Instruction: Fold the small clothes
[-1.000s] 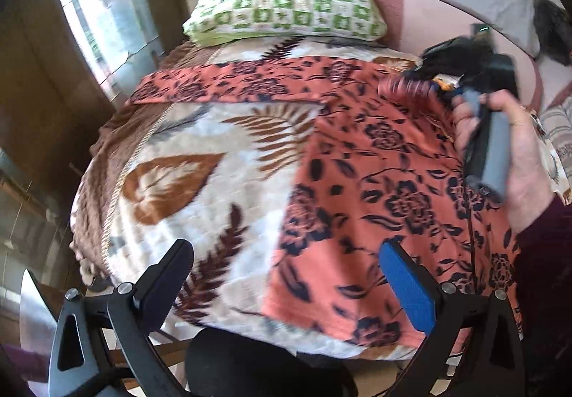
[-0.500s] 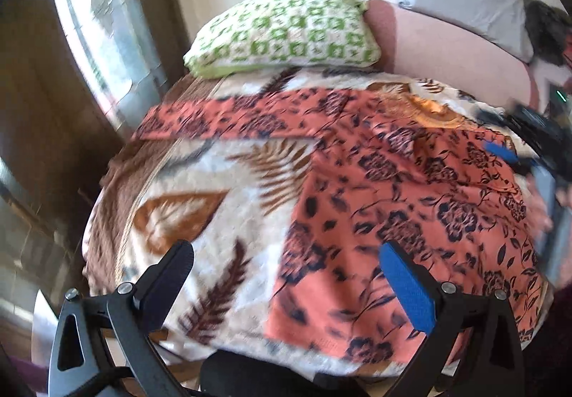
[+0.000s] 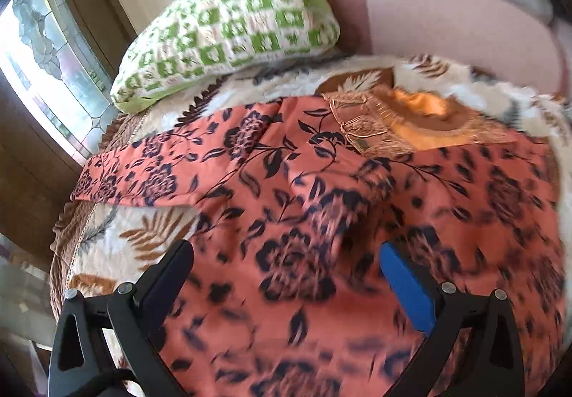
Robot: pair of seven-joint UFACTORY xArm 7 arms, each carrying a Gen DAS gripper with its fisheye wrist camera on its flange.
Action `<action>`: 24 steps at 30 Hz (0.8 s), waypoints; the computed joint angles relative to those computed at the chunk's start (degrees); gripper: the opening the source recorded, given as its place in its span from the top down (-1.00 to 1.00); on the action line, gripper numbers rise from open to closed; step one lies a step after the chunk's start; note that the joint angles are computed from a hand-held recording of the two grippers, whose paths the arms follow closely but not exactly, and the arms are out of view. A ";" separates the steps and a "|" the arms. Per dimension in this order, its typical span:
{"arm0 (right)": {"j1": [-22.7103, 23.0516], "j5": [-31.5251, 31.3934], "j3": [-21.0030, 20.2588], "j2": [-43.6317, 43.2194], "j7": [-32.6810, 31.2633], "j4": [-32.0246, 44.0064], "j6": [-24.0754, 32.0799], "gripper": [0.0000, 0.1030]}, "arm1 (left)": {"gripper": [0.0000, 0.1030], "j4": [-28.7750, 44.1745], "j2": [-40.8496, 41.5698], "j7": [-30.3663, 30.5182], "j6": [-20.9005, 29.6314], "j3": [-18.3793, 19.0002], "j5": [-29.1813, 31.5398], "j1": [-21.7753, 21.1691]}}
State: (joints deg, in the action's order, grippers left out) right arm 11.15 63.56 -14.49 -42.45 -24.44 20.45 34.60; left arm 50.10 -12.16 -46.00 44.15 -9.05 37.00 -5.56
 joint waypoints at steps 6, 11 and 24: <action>0.62 0.28 1.07 3.04 -3.73 2.41 -0.75 -0.47 | -1.00 6.66 8.50 -5.95 10.73 2.44 1.50 -0.72; 0.76 -1.09 1.71 2.48 -4.39 1.90 -1.60 -0.47 | -1.00 0.33 1.54 -2.33 5.68 5.96 -3.11 2.84; 6.77 2.79 4.40 6.17 -7.46 2.45 -2.91 -0.47 | -1.00 -13.94 -13.37 13.55 -4.77 12.34 -14.13 13.89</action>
